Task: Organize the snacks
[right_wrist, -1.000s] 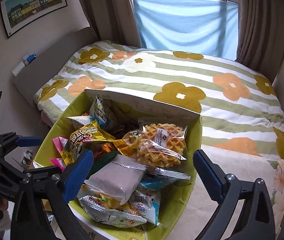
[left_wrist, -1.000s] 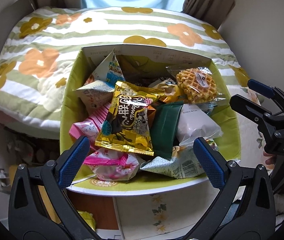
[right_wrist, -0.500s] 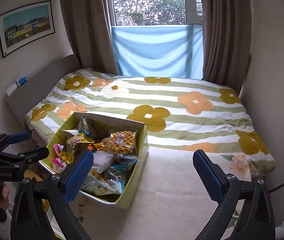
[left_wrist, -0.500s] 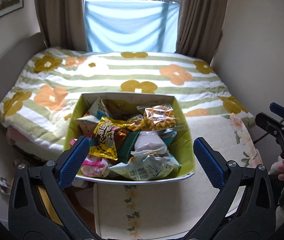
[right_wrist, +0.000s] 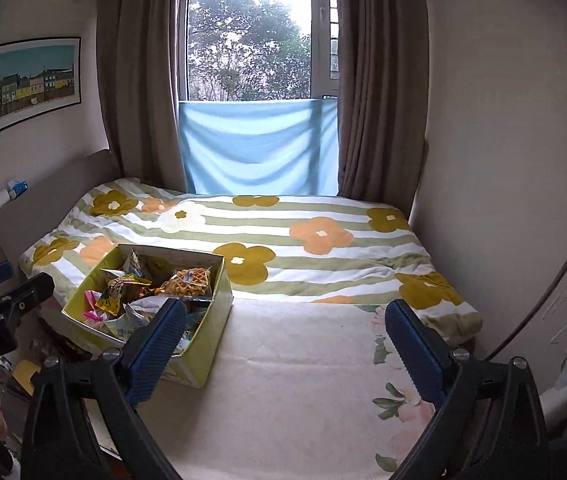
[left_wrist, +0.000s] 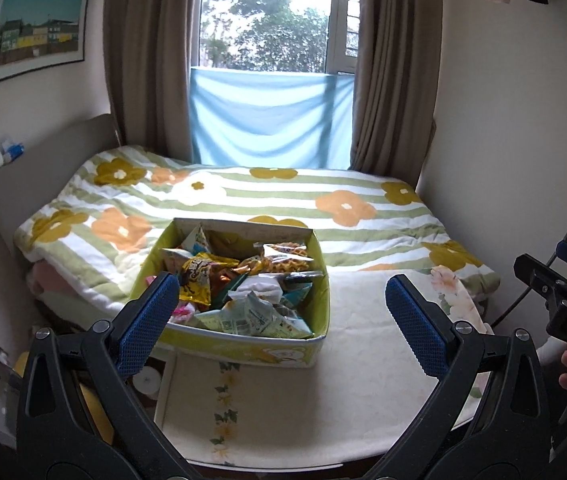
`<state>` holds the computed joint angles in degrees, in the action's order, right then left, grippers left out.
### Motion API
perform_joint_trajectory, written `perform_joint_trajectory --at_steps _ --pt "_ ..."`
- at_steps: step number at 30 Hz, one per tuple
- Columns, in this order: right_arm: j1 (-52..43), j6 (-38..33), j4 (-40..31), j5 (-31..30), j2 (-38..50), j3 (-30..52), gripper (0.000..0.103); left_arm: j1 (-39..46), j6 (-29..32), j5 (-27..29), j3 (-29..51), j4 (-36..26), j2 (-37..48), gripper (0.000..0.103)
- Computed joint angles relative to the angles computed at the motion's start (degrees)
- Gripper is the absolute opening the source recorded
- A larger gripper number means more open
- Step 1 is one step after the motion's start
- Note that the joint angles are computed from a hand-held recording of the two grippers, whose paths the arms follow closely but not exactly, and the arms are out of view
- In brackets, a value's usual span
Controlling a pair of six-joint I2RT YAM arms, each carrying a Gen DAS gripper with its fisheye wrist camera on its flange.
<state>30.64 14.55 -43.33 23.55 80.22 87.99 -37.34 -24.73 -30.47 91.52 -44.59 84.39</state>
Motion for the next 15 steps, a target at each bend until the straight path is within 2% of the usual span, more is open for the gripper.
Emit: perform_joint_trajectory --at_steps 5,15 --pt "0.3 1.4 0.6 1.2 -4.3 -4.3 0.099 -4.3 -1.7 -4.1 -1.5 -1.2 -1.2 0.103" --pt "1.1 3.1 0.8 2.4 -6.4 -6.6 0.099 -6.7 -1.9 -6.1 -0.2 -2.2 -0.8 0.103"
